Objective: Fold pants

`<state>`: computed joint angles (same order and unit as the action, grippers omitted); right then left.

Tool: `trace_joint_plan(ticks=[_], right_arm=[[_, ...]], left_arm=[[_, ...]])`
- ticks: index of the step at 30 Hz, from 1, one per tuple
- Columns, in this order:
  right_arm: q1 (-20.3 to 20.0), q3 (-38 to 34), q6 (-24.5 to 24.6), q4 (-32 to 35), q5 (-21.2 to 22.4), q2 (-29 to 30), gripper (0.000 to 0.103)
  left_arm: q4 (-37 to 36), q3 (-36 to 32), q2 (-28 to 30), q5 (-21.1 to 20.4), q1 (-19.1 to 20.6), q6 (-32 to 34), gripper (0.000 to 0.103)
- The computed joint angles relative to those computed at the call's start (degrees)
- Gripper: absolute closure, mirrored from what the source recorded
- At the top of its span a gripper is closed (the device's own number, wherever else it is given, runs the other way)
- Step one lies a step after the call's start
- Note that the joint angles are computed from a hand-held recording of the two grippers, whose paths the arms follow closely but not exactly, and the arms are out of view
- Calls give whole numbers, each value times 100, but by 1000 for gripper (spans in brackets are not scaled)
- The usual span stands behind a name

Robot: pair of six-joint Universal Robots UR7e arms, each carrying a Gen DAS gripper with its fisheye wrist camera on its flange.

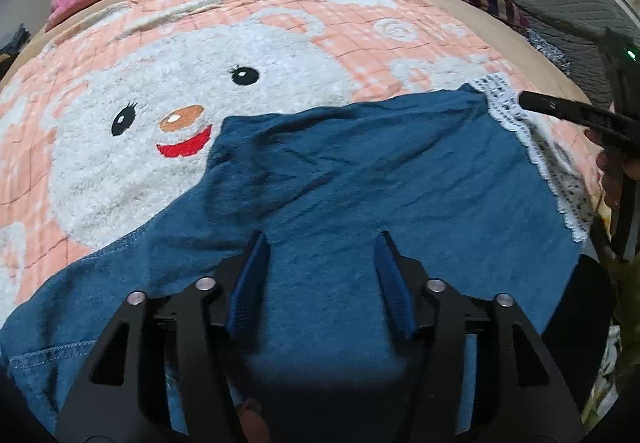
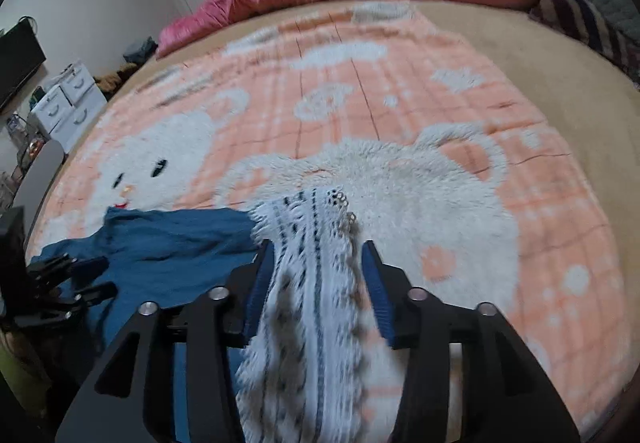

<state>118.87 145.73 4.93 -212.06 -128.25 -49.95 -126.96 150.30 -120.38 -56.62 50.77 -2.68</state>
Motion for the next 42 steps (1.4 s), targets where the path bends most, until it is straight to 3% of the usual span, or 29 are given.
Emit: trace_joint_plan(ticks=[5, 9, 12, 19, 25, 31, 37, 42], right_arm=[[616, 352, 576, -145, -179, -143, 45], [1202, 489, 1058, -102, -524, -144, 33], [1593, 584, 1514, 64, -740, -171, 32], [1973, 817, 2339, 548, -996, -260, 32], [1912, 1007, 2591, 172, -821, -3, 32], [1597, 1098, 2579, -239, -539, 231, 32], [1090, 1273, 2378, -1187, -116, 562, 32], [904, 1175, 2081, -1209, 129, 675, 54]], left_arm=[[448, -33, -196, -79, -390, -272, 45], [864, -23, -456, -108, -878, -542, 36], [1084, -31, -602, -169, -1206, -686, 30], [889, -95, -283, -330, -1521, -723, 20], [181, -242, 625, -441, -1533, -416, 17], [-1003, -596, 2138, -766, -1014, 283, 17], [-1816, -1014, 3418, -953, -639, 784, 18], [-2013, -1332, 4145, -1097, -424, 1019, 32]])
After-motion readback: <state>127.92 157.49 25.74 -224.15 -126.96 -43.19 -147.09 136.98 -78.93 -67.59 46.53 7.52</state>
